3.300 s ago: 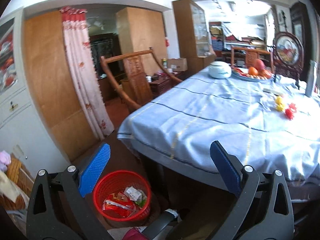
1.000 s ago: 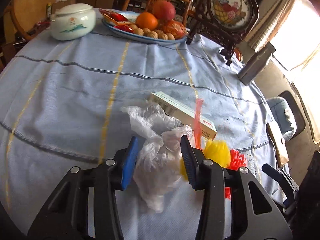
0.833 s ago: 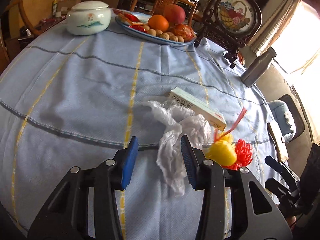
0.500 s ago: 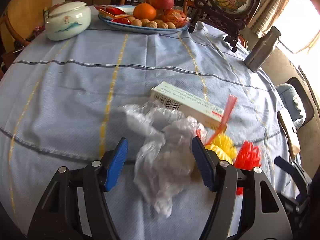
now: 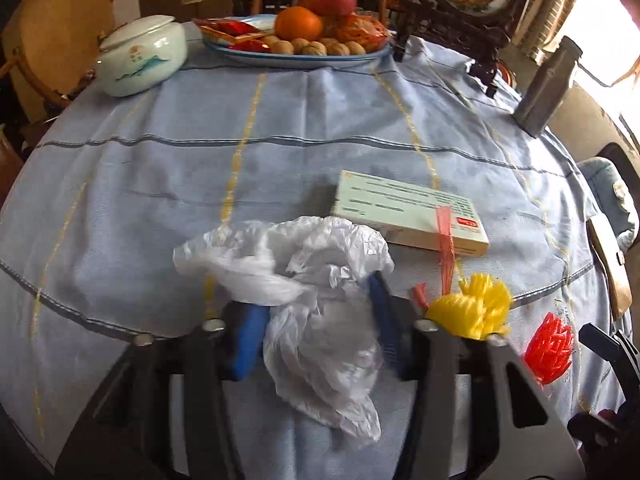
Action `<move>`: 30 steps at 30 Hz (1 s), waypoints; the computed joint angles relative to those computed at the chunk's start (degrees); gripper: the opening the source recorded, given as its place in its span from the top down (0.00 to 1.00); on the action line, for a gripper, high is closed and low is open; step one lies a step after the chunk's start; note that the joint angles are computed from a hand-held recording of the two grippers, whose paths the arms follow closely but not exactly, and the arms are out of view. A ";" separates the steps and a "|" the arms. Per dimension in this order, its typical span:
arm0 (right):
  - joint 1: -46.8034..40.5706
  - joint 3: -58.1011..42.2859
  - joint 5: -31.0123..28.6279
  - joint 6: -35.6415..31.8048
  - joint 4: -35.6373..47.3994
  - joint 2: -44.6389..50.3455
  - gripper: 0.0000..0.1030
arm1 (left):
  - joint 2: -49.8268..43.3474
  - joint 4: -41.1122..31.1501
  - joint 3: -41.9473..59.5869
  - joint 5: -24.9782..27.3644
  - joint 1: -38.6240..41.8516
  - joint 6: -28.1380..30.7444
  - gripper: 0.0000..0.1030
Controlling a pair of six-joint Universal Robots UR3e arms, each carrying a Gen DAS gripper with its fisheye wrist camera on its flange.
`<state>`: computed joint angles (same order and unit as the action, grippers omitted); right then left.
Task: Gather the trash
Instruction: 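Grasp the crumpled white plastic bag with the left gripper while the right gripper grasps the red yarn ball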
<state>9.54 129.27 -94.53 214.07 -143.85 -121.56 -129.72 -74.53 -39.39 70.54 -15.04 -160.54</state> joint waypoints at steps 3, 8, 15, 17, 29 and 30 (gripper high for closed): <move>-0.49 0.69 0.29 0.14 -0.52 -1.02 0.05 | 6.38 0.69 -8.90 -3.78 5.46 2.82 0.62; -0.25 0.60 1.13 -0.82 -1.39 -0.56 0.05 | 17.22 3.78 -25.49 -7.24 13.91 6.90 0.59; -5.17 -0.13 7.39 -1.32 0.44 -0.12 0.11 | 18.41 5.09 -27.57 -8.41 14.02 7.83 0.42; -8.22 -0.92 11.64 -1.49 1.91 0.56 0.12 | 18.80 8.62 -29.22 -5.37 11.82 7.91 0.41; 0.81 -10.10 3.59 -2.06 -0.77 17.07 0.50 | 19.51 7.70 -30.00 -7.78 13.23 9.00 0.52; 0.93 -9.83 3.22 -1.77 -1.12 16.62 0.51 | 19.62 6.79 -29.86 -8.53 13.44 9.61 0.54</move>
<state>10.47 119.44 -91.31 212.30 -144.97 -104.93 -110.09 -67.74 -69.25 62.01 -1.59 -150.93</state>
